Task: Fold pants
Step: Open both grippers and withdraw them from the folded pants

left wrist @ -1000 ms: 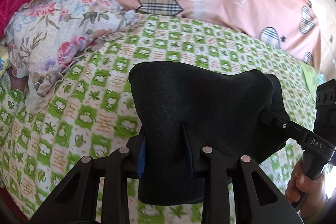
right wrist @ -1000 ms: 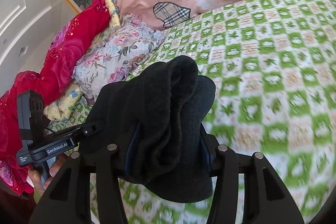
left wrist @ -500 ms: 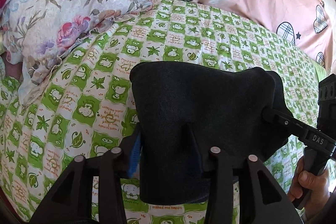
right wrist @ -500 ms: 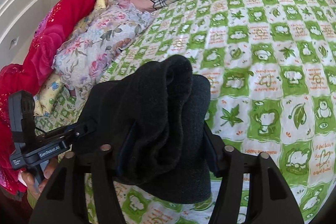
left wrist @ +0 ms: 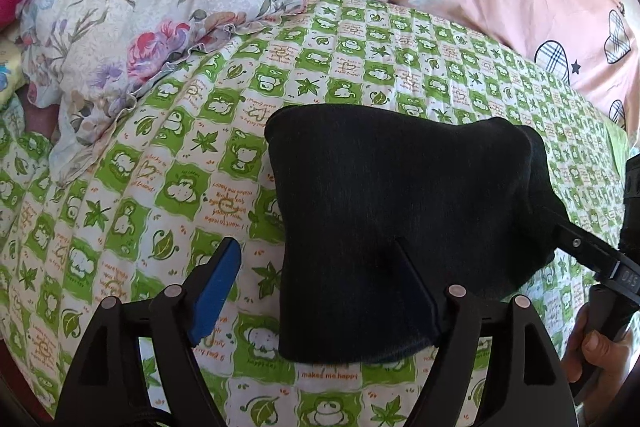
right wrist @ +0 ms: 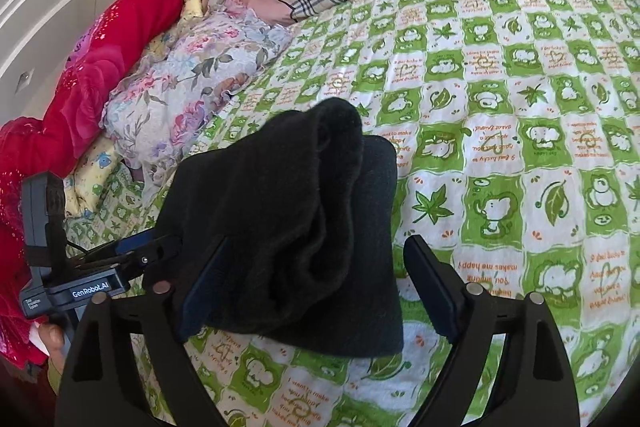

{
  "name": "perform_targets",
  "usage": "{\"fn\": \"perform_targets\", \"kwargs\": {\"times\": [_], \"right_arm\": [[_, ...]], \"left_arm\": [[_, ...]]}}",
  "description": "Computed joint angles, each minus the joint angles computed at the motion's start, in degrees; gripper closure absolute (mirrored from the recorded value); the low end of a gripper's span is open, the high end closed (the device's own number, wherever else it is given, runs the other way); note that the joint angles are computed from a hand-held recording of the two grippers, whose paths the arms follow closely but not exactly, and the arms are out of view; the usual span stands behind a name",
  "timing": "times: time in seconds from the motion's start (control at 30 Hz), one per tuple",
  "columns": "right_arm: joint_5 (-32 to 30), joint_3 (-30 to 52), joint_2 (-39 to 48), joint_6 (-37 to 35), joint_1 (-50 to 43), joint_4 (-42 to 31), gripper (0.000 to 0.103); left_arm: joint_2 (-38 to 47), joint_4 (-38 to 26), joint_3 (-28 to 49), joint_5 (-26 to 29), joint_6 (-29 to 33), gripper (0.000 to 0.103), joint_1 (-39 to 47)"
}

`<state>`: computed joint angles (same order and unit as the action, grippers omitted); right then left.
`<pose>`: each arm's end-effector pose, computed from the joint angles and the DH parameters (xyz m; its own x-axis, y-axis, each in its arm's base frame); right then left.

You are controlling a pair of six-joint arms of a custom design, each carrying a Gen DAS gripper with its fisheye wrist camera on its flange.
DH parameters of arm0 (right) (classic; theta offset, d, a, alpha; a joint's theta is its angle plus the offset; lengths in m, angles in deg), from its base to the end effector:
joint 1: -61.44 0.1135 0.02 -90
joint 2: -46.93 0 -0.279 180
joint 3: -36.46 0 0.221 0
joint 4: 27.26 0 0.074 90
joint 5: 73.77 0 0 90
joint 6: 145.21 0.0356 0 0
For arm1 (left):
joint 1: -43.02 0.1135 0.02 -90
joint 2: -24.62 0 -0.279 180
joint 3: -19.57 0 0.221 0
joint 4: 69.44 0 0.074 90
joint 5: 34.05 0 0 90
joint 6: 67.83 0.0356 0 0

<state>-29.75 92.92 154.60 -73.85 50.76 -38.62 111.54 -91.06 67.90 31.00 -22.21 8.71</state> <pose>0.2884 -0.0283 0.1194 -0.7636 -0.0820 -0.6405 -0.4652 0.7578 0.4575 0.1989 -0.1176 0.1620 -0.7487 -0.2568 -0.6111 -0.2598 0.9618 -0.0858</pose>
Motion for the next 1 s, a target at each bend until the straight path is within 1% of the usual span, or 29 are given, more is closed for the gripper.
{"fn": "perform_targets", "kwargs": {"times": [0.27,0.43,0.5,0.73,1.0], "right_arm": [[0.9,-5.7,-6.9,-1.8,-0.2,1.5,0.007],[1.2,-11.0,-11.8,-1.6,-0.7,5.8,0.006],[1.1,-11.9,-12.6,-1.8,-0.8,6.0,0.004],[1.1,-14.5,-14.4,-2.5,-1.0,7.1,0.003],[2.4,-17.3,-16.6,-3.5,0.3,8.8,0.001]], "left_arm": [[-2.4,-5.4,-0.5,-5.0,-5.9,0.021,-5.6],[-3.3,-8.3,-0.9,-7.4,-9.8,0.021,-8.6],[-3.6,-9.1,-1.1,-7.9,-10.9,0.021,-9.6],[-4.3,-12.3,-1.3,-10.0,-15.0,0.021,-13.1],[-3.8,-15.7,-1.2,-11.9,-19.0,0.021,-16.4]]}}
